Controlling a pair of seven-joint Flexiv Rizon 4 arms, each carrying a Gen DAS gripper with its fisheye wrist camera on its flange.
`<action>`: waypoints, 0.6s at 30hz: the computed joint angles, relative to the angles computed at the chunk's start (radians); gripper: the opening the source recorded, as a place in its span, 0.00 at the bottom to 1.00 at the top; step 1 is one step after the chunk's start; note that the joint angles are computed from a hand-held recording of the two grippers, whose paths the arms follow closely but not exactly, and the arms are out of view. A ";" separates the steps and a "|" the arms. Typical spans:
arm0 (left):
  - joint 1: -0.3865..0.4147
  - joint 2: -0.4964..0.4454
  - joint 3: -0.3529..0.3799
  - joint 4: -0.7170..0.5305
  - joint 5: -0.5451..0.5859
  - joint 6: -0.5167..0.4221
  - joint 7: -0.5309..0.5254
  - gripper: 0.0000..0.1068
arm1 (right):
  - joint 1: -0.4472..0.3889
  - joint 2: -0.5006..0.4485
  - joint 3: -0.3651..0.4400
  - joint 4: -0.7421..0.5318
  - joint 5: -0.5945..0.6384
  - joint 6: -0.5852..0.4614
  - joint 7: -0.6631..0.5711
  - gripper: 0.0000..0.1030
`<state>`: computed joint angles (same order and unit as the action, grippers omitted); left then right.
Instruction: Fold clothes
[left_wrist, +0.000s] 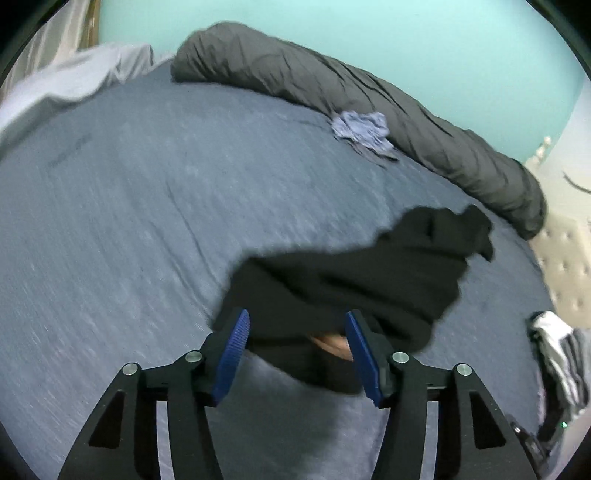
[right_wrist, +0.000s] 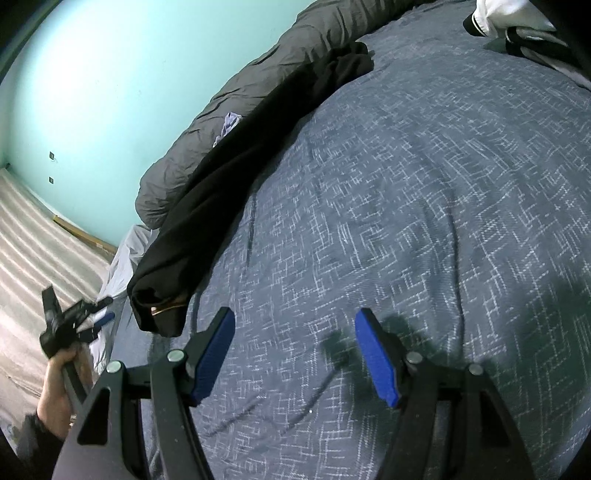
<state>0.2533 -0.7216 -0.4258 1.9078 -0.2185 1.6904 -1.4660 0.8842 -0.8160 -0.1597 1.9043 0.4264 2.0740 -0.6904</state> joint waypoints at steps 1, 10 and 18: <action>0.016 -0.016 -0.033 0.016 0.001 0.016 -0.005 0.59 | 0.001 0.001 0.000 0.000 0.001 0.001 0.000 0.66; -0.083 -0.133 -0.010 -0.070 0.000 -0.014 -0.046 0.65 | -0.018 -0.003 0.017 -0.006 -0.010 0.007 0.001 0.66; -0.115 -0.174 0.014 -0.104 -0.027 -0.001 -0.097 0.81 | -0.051 -0.007 0.049 -0.007 -0.026 0.020 0.009 0.66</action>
<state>0.1387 -0.8952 -0.4115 1.8039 -0.2455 1.6890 -1.5625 0.8330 -0.8228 -0.1108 1.8978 0.4009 2.0939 -0.6811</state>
